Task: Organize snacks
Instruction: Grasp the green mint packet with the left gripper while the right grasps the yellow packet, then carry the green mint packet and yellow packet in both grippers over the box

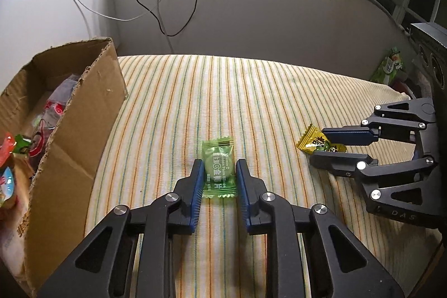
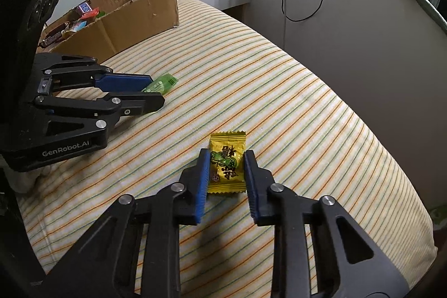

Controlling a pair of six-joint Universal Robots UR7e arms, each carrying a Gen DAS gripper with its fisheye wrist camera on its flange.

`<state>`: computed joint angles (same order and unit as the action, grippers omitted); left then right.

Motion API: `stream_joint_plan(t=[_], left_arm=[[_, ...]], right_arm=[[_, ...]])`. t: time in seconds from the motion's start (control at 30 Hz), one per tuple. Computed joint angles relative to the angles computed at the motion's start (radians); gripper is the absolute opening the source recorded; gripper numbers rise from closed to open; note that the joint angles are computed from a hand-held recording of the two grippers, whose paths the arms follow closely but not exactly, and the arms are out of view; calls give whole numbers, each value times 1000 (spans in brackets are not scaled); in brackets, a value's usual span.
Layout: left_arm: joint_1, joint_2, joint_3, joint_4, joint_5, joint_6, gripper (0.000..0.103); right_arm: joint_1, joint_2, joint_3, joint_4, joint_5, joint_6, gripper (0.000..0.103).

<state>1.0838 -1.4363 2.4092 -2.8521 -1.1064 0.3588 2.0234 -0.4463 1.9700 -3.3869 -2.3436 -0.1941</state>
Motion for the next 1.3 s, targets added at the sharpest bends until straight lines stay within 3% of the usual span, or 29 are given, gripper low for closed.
stream_joint_plan(t=[0.47, 0.97, 1.3], left_arm=[[-10, -95, 40, 43, -33, -7, 21], [-78, -348, 99, 129, -57, -12, 21], [-59, -465, 88, 182, -64, 12, 21]], right_arm=[[42, -2, 28, -58, -45, 62, 25], [122, -31, 56, -88, -55, 120, 25], [174, 0, -26, -38, -58, 121, 25]])
